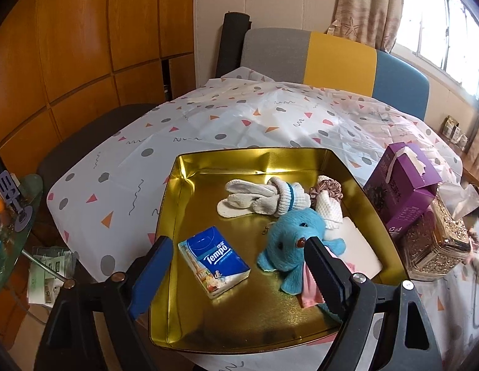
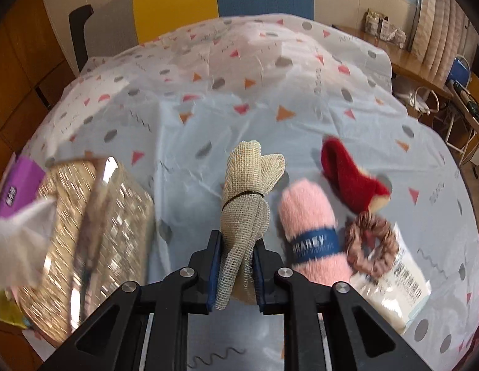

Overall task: Organize soft objects
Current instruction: 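Carry the mesh cloth into the gold tray and open the right gripper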

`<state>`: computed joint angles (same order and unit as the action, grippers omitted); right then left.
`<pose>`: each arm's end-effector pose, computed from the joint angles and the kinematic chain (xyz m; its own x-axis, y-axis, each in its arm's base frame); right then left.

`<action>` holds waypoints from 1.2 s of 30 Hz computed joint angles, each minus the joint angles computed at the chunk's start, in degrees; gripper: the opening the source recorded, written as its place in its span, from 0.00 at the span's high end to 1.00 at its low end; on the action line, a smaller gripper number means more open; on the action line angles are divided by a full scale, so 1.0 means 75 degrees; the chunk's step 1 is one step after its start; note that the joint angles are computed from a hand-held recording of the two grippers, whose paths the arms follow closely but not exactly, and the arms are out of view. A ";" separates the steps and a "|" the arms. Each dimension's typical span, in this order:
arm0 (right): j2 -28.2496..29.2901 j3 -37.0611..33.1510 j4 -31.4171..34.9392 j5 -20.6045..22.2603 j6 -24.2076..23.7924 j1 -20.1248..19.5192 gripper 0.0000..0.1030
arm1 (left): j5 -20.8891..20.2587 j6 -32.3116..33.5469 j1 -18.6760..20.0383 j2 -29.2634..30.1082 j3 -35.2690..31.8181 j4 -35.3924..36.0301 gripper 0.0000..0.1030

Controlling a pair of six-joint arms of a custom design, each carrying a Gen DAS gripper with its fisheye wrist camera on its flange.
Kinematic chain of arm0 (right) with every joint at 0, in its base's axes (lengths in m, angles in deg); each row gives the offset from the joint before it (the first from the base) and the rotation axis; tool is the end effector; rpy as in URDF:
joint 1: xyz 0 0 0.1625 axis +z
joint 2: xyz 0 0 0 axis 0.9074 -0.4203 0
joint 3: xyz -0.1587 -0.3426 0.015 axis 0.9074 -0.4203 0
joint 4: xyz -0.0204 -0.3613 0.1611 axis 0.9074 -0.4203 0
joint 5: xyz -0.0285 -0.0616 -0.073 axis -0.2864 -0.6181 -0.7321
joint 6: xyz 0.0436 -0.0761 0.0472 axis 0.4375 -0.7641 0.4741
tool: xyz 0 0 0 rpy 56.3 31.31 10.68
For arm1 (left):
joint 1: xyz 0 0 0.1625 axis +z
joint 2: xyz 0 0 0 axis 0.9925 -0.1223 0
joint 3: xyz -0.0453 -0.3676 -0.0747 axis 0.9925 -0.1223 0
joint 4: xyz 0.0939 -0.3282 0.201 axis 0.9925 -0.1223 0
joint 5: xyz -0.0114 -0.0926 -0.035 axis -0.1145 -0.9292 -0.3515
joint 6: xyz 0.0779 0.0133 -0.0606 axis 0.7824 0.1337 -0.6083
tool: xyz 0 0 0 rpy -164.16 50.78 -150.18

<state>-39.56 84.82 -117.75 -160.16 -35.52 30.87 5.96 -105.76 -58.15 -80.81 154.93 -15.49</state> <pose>0.1689 -0.7476 0.2509 -0.6621 -0.4784 0.5768 -0.6360 0.7659 -0.0948 -0.2503 -0.3530 0.1605 -0.5028 -0.7422 -0.4432 0.1486 0.4309 -0.8901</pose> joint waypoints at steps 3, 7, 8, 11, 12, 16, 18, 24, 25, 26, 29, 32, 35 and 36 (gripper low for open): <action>0.0189 -0.0449 0.0106 0.0266 0.0020 0.0293 0.83 | 0.0032 0.0073 -0.0024 -0.0072 0.0095 -0.0171 0.12; 0.0286 -0.0729 0.0212 0.0726 -0.0142 0.0721 0.83 | -0.0004 0.0102 -0.0023 -0.0105 0.0154 -0.0266 0.11; 0.0267 -0.0700 0.0223 0.0839 -0.0187 0.0824 0.83 | 0.0001 0.0130 -0.0028 -0.0129 0.0185 -0.0316 0.11; 0.0161 -0.0473 0.0269 0.1220 -0.0361 0.1132 0.83 | -0.0043 0.0093 -0.0040 -0.0141 0.0221 -0.0324 0.10; 0.0100 -0.0334 0.0284 0.1358 -0.0414 0.1224 0.83 | -0.0055 0.0092 -0.0038 -0.0158 0.0240 -0.0340 0.10; -0.0172 0.0324 0.0472 0.1885 -0.0579 0.1570 0.83 | -0.0163 -0.0101 -0.0064 -0.0255 0.0322 -0.0295 0.10; -0.0350 0.0780 0.0490 0.2107 -0.0712 0.1722 0.83 | -0.0304 -0.0466 -0.0090 -0.0301 0.0312 -0.0054 0.10; -0.0832 0.2072 0.1231 0.2792 -0.1045 0.2053 0.83 | -0.0756 -0.1601 -0.0396 -0.0830 0.0591 0.0772 0.10; -0.0893 0.2295 0.1379 0.2868 -0.1100 0.2101 0.83 | -0.0848 -0.1795 -0.0468 -0.0944 0.0678 0.0869 0.10; -0.0969 0.2507 0.1546 0.2923 -0.1152 0.2130 0.83 | -0.0931 -0.1936 -0.0513 -0.1009 0.0728 0.0945 0.10; -0.1024 0.3097 0.2050 0.3035 -0.1302 0.2196 0.83 | -0.1190 -0.2295 -0.0650 -0.1233 0.0914 0.1075 0.10; -0.0913 0.3632 0.2102 0.2786 -0.1292 0.2250 0.83 | -0.1352 -0.2526 -0.0715 -0.1270 0.0950 0.1222 0.10; -0.0733 0.3976 0.2031 0.2597 -0.1124 0.2241 0.80 | -0.1362 -0.2545 -0.0748 -0.1230 0.0939 0.1315 0.10; -0.0593 0.4008 0.1990 0.2528 -0.1100 0.2233 0.80 | -0.1345 -0.2518 -0.0752 -0.1227 0.0949 0.1297 0.10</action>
<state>-44.00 114.88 -102.83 -141.20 -43.77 47.62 -4.12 -124.64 -63.78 -90.02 162.04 -5.76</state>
